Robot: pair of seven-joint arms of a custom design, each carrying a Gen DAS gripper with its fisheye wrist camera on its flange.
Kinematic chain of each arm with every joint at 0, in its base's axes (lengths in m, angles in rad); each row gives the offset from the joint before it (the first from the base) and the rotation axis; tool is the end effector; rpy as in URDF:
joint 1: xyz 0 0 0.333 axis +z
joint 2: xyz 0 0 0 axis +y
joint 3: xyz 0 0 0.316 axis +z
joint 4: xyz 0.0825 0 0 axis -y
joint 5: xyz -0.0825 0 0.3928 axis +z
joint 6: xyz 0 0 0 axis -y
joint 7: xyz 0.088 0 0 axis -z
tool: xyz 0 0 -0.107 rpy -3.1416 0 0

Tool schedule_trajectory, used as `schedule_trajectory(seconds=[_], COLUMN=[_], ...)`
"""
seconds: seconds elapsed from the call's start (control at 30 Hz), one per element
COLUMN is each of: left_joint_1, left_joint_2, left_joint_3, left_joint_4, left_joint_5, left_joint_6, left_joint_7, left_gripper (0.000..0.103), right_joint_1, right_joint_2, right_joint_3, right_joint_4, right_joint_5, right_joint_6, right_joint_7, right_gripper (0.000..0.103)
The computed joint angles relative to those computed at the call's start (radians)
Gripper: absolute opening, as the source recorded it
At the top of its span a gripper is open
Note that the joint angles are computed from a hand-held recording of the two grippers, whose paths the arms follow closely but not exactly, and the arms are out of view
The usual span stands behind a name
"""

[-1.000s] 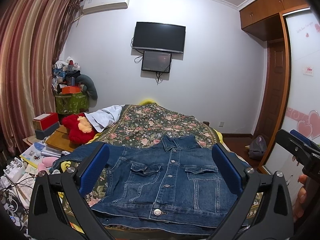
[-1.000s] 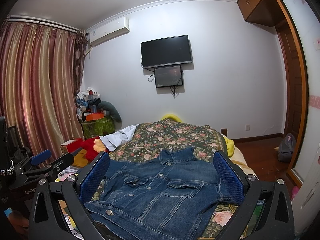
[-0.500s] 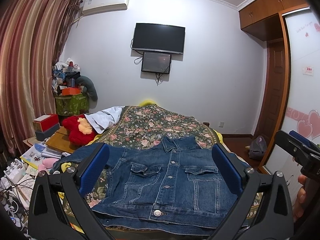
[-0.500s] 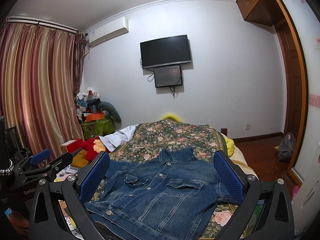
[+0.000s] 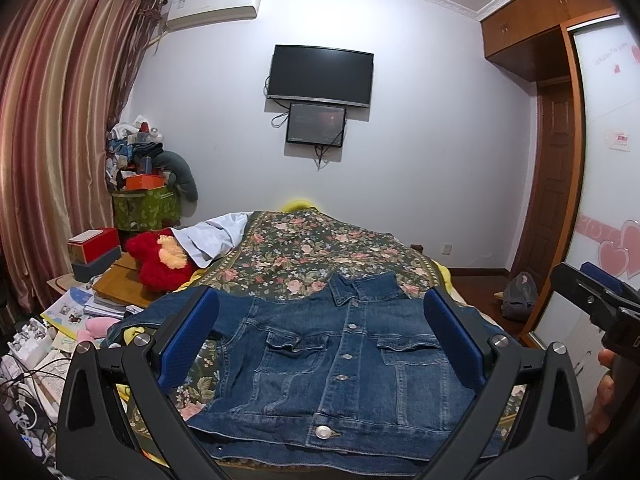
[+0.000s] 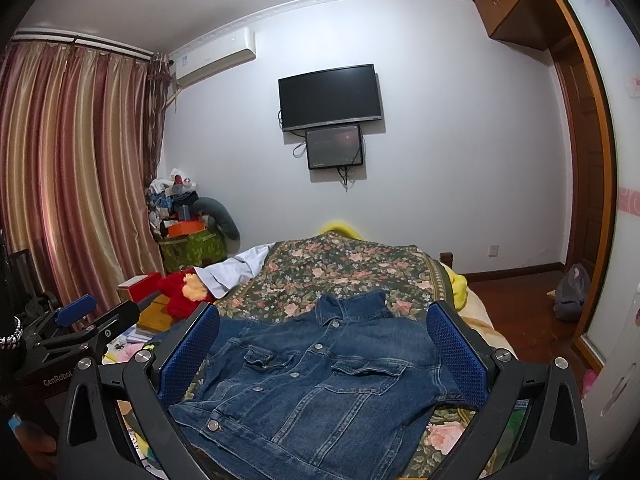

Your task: Fold large clothes

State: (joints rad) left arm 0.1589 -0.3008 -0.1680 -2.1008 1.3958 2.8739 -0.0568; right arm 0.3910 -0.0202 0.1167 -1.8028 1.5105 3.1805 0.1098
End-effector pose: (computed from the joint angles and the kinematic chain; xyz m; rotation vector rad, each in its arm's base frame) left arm 0.5129 -0.0712 0.6260 -1.6190 1.0748 -0.9649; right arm 0.5511 0.2022 0.6325 -1.5527 0.9975 -0.7585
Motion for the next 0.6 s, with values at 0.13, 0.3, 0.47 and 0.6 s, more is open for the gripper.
schedule_trajectory(seconds=[0.13, 0.3, 0.47, 0.6], left_joint_1=[0.012, 0.037, 0.046, 0.051], left_joint_2=[0.033, 0.089, 0.173, 0.261], left_joint_3=[0.021, 0.045, 0.088, 0.124], left_joint_4=[0.023, 0.066, 0.131, 0.196], left_joint_5=[-0.010, -0.006, -0.078, -0.151], left_joint_6=[0.011, -0.026, -0.075, -0.111], left_joint_7=[0.018, 0.037, 0.144, 0.254], left_gripper=[0.103, 0.103, 0.103, 0.103], right_joint_1=[0.001, 0.038, 0.105, 0.116], right_joint_2=[0.042, 0.136, 0.291, 0.448], right_joint_3=[0.004, -0.060, -0.171, -0.210], right_joint_4=[0.006, 0.053, 0.234, 0.454], right_joint_5=[-0.258, -0.721, -1.019, -1.151], right_joint_6=[0.012, -0.007, -0.109, -0.216], right_joint_7=[0.248, 0.698, 0.996, 1.147], right_gripper=[0.103, 0.103, 0.103, 0.103])
